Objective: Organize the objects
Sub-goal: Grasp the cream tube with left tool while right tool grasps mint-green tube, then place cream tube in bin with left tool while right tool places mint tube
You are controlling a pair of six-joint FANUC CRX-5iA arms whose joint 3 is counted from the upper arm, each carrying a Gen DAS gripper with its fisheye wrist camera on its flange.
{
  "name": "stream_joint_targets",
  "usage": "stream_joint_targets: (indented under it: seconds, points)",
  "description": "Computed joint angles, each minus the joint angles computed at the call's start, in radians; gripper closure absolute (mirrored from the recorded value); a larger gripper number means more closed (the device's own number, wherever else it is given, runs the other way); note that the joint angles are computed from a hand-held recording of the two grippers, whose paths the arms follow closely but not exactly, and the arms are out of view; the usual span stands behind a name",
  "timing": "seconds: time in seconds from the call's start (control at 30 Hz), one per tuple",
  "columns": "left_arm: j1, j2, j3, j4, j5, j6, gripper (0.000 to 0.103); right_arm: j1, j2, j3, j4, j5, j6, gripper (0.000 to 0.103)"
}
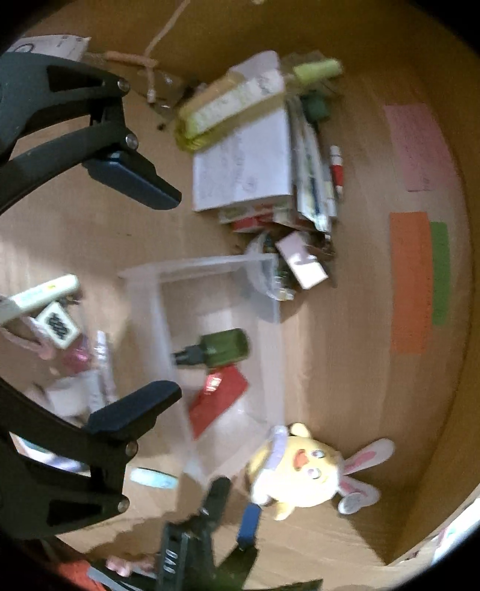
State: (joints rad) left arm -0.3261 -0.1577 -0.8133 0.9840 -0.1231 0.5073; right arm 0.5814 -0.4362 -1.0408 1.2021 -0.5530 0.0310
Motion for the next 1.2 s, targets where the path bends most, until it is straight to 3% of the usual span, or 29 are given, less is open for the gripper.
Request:
stream_joint_targets:
  seconds: [0.13, 0.3, 0.4, 0.47, 0.57, 0.73, 0.9, 1.03, 1.17, 1.2]
  points:
    - [0.057, -0.022, -0.032, -0.153, -0.055, 0.115, 0.008, 0.056, -0.051, -0.046, -0.086, -0.052, -0.025, 0.017]
    - [0.090, -0.043, -0.084, -0.198, -0.091, 0.147, 0.008, 0.075, -0.053, -0.072, -0.217, -0.061, -0.032, 0.017]
    - [0.090, -0.052, -0.120, -0.137, -0.102, 0.107, 0.010, 0.078, -0.019, -0.072, -0.270, -0.066, -0.042, 0.017]
    - [0.100, -0.048, -0.127, -0.144, -0.123, 0.111, 0.025, 0.074, 0.015, -0.061, -0.308, -0.068, -0.050, 0.017]
    - [0.110, -0.040, -0.136, -0.119, -0.152, 0.088, 0.035, 0.059, 0.057, -0.044, -0.339, -0.048, -0.049, 0.017]
    - [0.129, -0.024, -0.142, -0.081, -0.184, 0.060, 0.057, 0.065, 0.101, -0.038, -0.279, -0.063, -0.081, 0.020]
    - [0.129, -0.019, -0.148, -0.047, -0.180, 0.026, 0.071, 0.066, 0.108, -0.043, -0.271, -0.059, -0.070, 0.044]
    - [0.127, -0.021, -0.158, 0.001, -0.173, -0.028, 0.088, 0.065, 0.075, -0.063, -0.274, -0.051, -0.034, 0.061]
    - [0.106, -0.025, -0.169, 0.037, -0.129, -0.048, 0.088, 0.068, 0.046, -0.080, -0.277, -0.059, -0.021, 0.080]
    - [0.100, -0.028, -0.174, 0.056, -0.122, -0.060, 0.088, 0.067, 0.040, -0.085, -0.273, -0.059, -0.022, 0.080]
